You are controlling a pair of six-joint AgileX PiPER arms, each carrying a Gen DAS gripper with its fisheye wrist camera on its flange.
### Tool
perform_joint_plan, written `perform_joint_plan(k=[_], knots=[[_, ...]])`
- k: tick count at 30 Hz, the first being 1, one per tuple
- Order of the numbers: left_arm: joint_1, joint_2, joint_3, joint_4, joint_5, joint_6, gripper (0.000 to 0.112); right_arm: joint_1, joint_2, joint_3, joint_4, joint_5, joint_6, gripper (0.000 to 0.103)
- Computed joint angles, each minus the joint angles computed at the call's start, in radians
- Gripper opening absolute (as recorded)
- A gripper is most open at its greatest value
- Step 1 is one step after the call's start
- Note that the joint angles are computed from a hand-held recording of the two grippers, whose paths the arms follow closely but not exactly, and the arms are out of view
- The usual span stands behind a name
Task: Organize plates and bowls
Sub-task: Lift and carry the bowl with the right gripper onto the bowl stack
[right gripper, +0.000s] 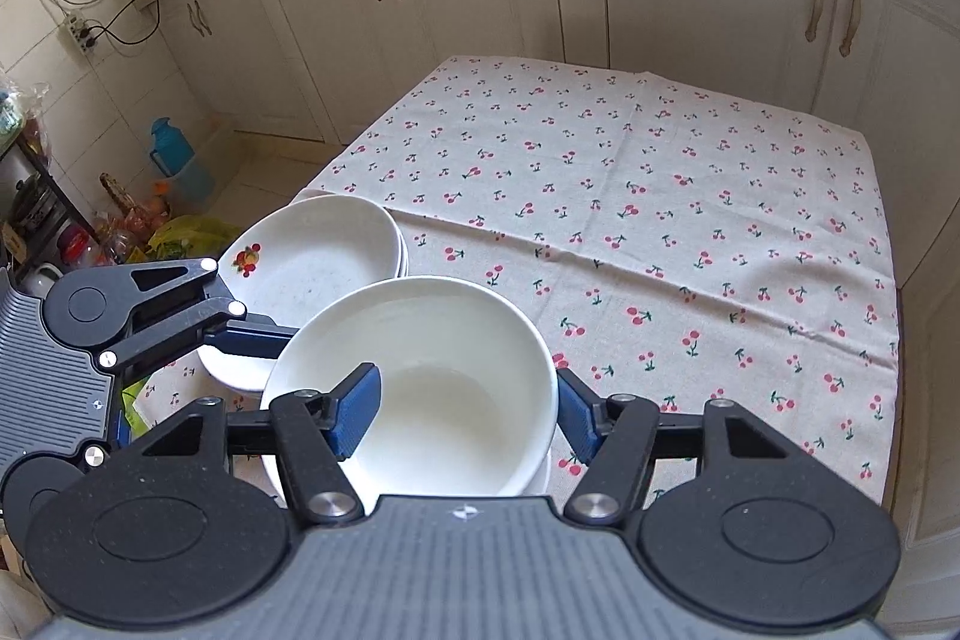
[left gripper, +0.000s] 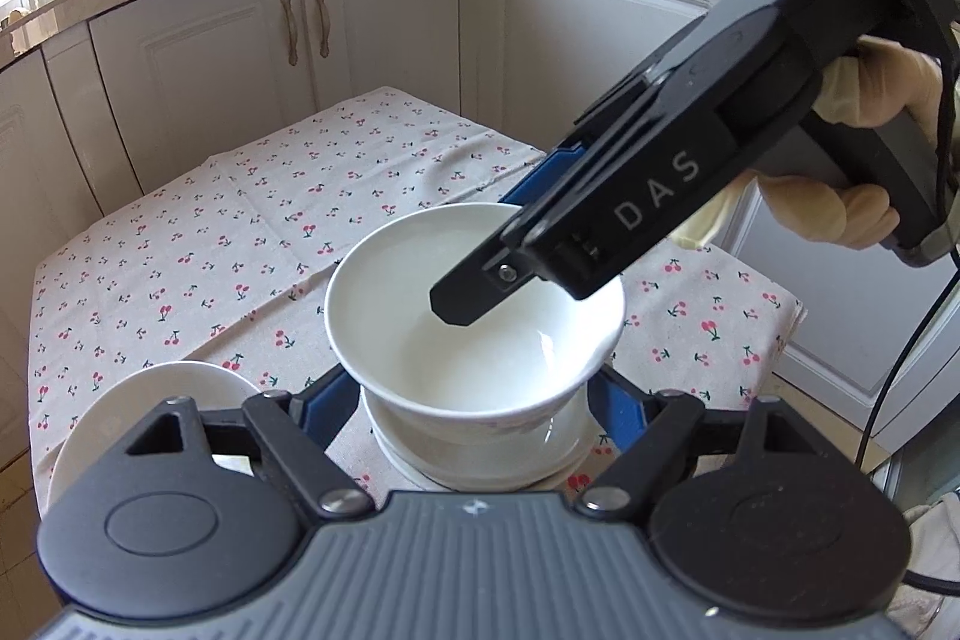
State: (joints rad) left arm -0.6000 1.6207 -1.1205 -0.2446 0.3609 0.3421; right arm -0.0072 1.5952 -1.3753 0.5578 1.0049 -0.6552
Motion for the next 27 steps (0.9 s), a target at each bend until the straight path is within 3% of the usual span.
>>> perform_joint_plan(k=[27], knots=[[-0.002, 0.018, 0.013, -0.042, 0.0, 0.057, 0.083, -0.011, 0.012, 0.043, 0.007, -0.013, -0.007, 0.068]])
